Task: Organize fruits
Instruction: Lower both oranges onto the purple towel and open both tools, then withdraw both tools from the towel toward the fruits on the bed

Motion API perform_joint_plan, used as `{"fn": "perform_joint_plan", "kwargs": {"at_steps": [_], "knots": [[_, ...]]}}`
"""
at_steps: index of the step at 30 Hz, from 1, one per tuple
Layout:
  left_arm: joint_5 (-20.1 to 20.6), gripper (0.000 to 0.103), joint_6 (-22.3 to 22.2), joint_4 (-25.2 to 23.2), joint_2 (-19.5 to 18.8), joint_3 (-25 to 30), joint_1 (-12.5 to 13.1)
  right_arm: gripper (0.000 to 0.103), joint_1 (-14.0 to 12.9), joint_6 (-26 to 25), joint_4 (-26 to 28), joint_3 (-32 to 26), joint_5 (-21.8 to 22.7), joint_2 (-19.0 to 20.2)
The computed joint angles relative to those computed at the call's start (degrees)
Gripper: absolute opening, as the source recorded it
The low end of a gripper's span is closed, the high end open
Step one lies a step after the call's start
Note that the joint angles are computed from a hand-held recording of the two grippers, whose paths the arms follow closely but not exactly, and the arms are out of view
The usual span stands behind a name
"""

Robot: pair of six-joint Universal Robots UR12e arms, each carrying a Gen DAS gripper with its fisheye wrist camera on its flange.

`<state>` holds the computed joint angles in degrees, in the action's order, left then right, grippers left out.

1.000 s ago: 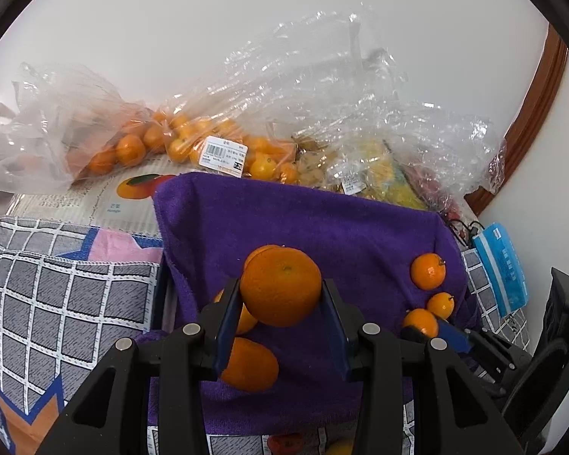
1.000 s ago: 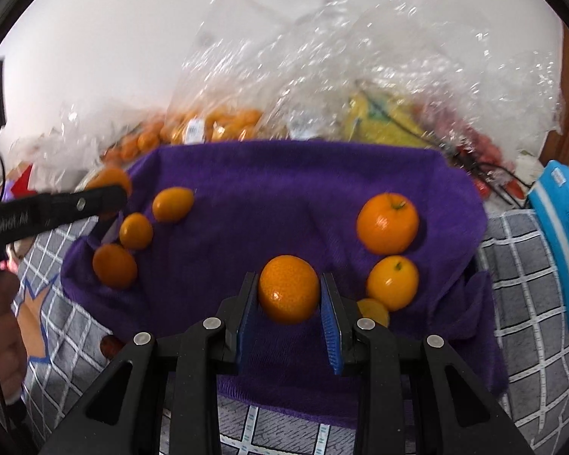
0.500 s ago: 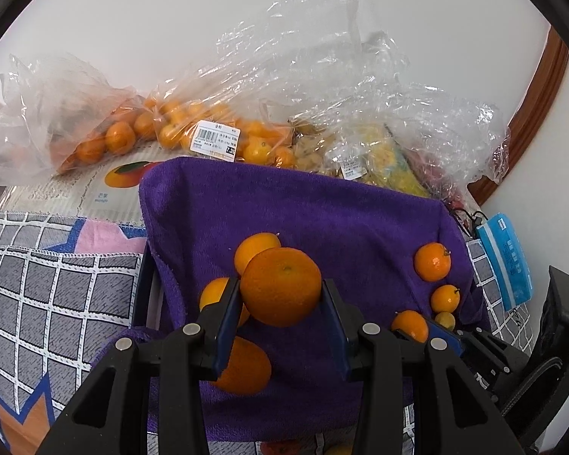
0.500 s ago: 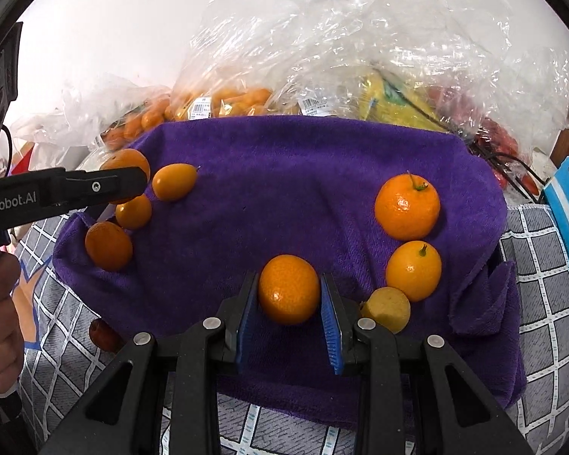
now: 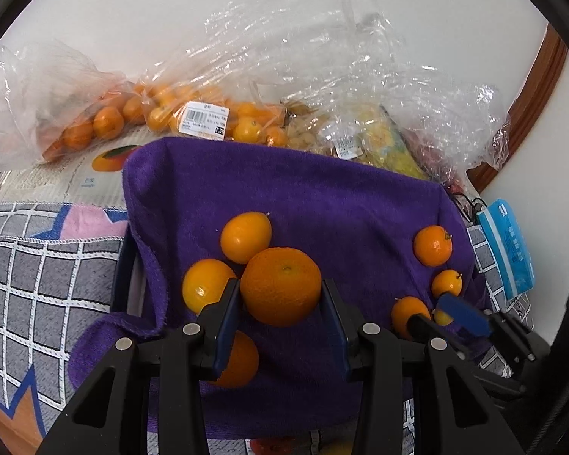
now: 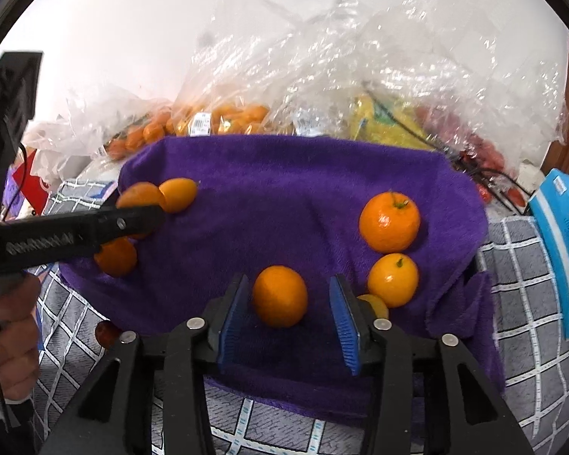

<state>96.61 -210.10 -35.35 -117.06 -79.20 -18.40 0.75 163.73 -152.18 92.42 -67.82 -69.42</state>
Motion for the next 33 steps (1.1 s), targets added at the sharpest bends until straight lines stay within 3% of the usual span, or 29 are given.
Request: {"fn": "perform_joint_plan", "kwargs": {"at_steps": [10,22,33], "knots": [[2.2,0.04,0.9,-2.5,-1.0,1.6,-0.7,0.061,-0.7,0.7,-1.2,0.3,0.8,-0.4],[2.1,0.042,0.5,-3.1,-0.4,1.1,-0.8,0.062,-1.1,1.8,-2.7,0.8,1.1,-1.0],[5.5,0.044,0.1,-0.5,2.7,-1.9,-1.8,0.062,-1.0,2.5,-6.2,2.1,1.7,-2.1]]}}
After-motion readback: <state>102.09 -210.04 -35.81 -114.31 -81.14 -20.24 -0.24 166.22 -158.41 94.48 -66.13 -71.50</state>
